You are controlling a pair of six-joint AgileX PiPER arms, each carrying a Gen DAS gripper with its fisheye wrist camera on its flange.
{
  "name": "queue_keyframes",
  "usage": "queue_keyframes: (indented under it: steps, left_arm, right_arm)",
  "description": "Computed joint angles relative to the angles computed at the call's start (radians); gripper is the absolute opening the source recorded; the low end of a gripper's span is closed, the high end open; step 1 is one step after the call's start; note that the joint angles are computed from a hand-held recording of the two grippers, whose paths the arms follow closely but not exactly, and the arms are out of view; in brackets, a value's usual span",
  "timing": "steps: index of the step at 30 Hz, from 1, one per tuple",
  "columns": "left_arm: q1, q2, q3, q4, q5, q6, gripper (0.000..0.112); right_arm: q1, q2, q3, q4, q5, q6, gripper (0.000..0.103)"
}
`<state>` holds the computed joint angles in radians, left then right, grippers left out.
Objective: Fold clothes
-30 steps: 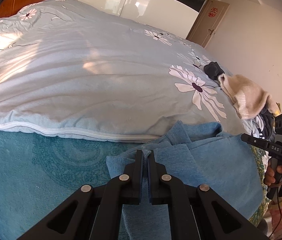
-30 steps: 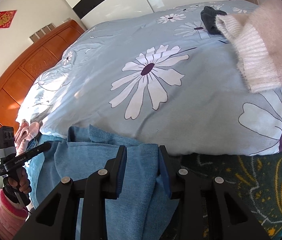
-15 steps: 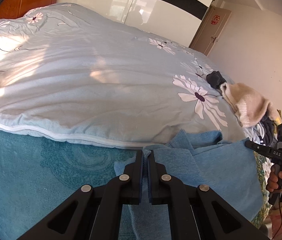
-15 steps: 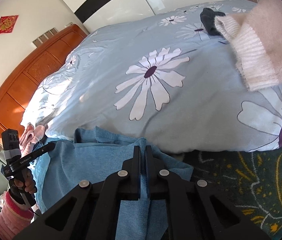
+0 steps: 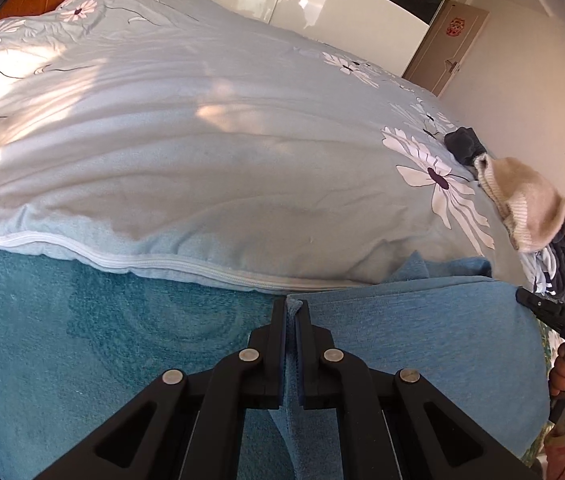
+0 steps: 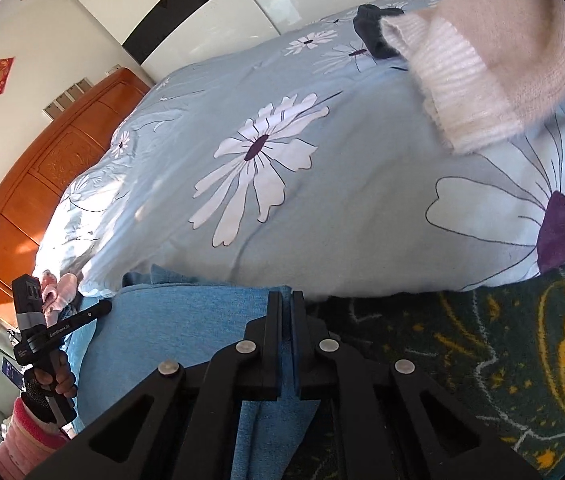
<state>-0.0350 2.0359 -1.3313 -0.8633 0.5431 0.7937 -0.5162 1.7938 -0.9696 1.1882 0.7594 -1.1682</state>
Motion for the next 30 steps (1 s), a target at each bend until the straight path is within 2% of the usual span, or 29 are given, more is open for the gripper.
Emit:
queue_keyframes:
  steps: [4, 7, 8, 11, 13, 14, 15, 16, 17, 18, 20, 25, 29, 30]
  left_arm:
    - [0.008, 0.006, -0.006, 0.013, 0.022, -0.031, 0.008]
    - [0.023, -0.003, -0.019, 0.058, 0.070, -0.108, 0.011]
    - [0.025, -0.013, -0.015, 0.074, 0.073, -0.129, 0.015]
    - [0.017, -0.077, 0.033, 0.155, 0.021, -0.194, 0.038]
    - [0.017, -0.135, 0.091, 0.137, -0.016, -0.163, 0.043]
    - [0.017, -0.167, 0.124, 0.088, -0.026, -0.117, 0.050]
    - [0.015, -0.199, 0.159, 0.024, -0.029, -0.060, 0.059]
    - [0.008, -0.227, 0.191, -0.035, -0.024, -0.008, 0.063]
    - [-0.001, -0.255, 0.221, -0.088, -0.016, 0.037, 0.068]
    - [-0.017, -0.278, 0.245, -0.116, -0.005, 0.060, 0.070]
    - [-0.073, -0.305, 0.273, -0.124, 0.020, 0.072, 0.070]
    - [-0.257, -0.307, 0.302, -0.062, -0.049, 0.018, 0.070]
    - [-0.319, -0.239, 0.292, -0.080, -0.041, -0.036, 0.070]
    - [-0.337, -0.231, 0.300, -0.081, -0.070, -0.050, 0.067]
  right_arm:
    - [0.006, -0.006, 0.004, -0.022, -0.020, 0.024, 0.004]
    - [0.020, -0.027, 0.013, -0.051, -0.054, 0.055, 0.004]
    - [0.024, -0.048, 0.025, -0.059, -0.082, 0.068, 0.005]
    - [-0.002, -0.108, 0.059, -0.076, -0.134, 0.107, 0.005]
    - [-0.053, -0.129, 0.072, -0.090, -0.082, 0.119, 0.005]
    - [-0.083, -0.139, 0.088, -0.074, -0.028, 0.088, 0.007]
    - [-0.114, -0.148, 0.104, -0.063, 0.026, 0.061, 0.020]
    - [-0.145, -0.155, 0.120, -0.054, 0.079, 0.035, 0.031]
    - [-0.174, -0.162, 0.145, -0.040, 0.128, 0.005, 0.052]
    - [-0.194, -0.163, 0.168, -0.028, 0.174, -0.016, 0.059]
    - [-0.227, -0.156, 0.206, -0.017, 0.256, -0.048, 0.060]
    - [-0.200, -0.161, 0.293, 0.005, 0.242, -0.064, 0.061]
    - [-0.180, -0.165, 0.348, 0.068, 0.221, -0.100, 0.062]
    - [-0.176, -0.167, 0.356, 0.085, 0.223, -0.105, 0.063]
